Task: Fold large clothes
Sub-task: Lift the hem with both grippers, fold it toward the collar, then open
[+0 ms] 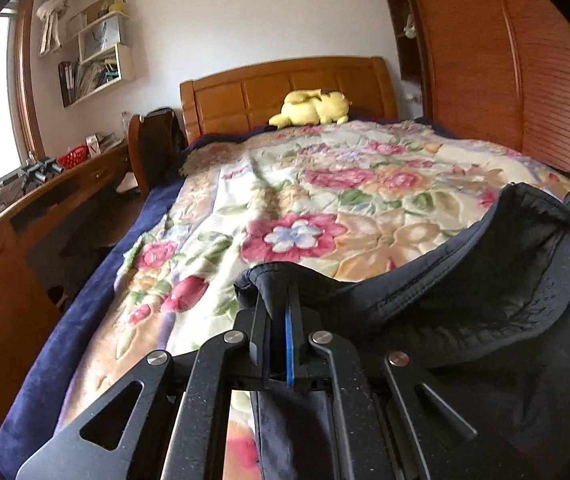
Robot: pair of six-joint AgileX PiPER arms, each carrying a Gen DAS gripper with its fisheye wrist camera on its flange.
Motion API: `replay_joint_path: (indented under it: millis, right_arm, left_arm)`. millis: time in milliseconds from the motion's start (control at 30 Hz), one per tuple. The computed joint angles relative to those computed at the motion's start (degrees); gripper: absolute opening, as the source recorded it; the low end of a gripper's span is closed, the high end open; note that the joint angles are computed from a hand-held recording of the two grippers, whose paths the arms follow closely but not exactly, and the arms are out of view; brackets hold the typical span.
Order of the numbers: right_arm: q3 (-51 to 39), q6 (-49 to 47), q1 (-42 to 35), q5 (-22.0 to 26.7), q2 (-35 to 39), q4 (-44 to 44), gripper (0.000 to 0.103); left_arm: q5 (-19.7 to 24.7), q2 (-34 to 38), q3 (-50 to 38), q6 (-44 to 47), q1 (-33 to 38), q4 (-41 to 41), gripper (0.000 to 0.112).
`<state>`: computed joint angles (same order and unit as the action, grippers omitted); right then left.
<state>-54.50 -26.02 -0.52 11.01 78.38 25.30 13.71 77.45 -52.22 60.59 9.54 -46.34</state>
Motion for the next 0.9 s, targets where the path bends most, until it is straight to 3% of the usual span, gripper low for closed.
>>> replay_joint_path:
  millis: [133, 200, 300, 333, 367, 433, 667, 767, 900]
  right_arm:
    - [-2.48, 12.87, 1.53, 0.38, 3.44, -13.14, 0.015]
    - [-3.54, 12.79, 0.90, 2.54, 3.74, -11.45, 0.019]
    - [-7.12, 7.75, -1.79, 8.07, 5.64, -3.74, 0.040]
    - [-7.13, 4.83, -3.04, 9.19, 5.08, -0.31, 0.054]
    - [-6.30, 2.50, -4.38, 9.80, 3.75, 2.15, 0.068]
    - [-5.17, 3.93, -5.23, 9.95, 1.54, 0.19, 0.078]
    - [7.53, 20.67, -0.96, 9.68, -12.38, -23.57, 0.078]
    - [13.93, 21.29, 0.31, 11.26, -21.04, -25.14, 0.078]
    - [19.84, 12.66, -2.74, 16.26, -31.38, -16.31, 0.078]
  left_arm:
    - [-0.30, 2.79, -0.83, -4.71, -0.83, 4.42, 0.006]
    - [2.19, 4.07, -2.33, -7.08, -0.06, 6.26, 0.008]
    - [7.76, 3.87, -2.89, -6.71, 2.01, 5.77, 0.022]
    - [9.26, 2.87, -2.05, -3.31, 3.03, 2.78, 0.031]
    - [9.03, 1.17, -0.53, -1.59, 3.45, 1.64, 0.035]
    - [8.31, -2.33, 1.94, -0.79, 3.88, 1.89, 0.036]
    - [21.50, -15.31, 10.90, 11.48, 15.22, -5.84, 0.037]
    - [27.63, -20.81, 16.20, 17.43, 22.03, -7.83, 0.037]
    - [37.42, -26.31, 21.64, 24.65, 33.42, -9.03, 0.037]
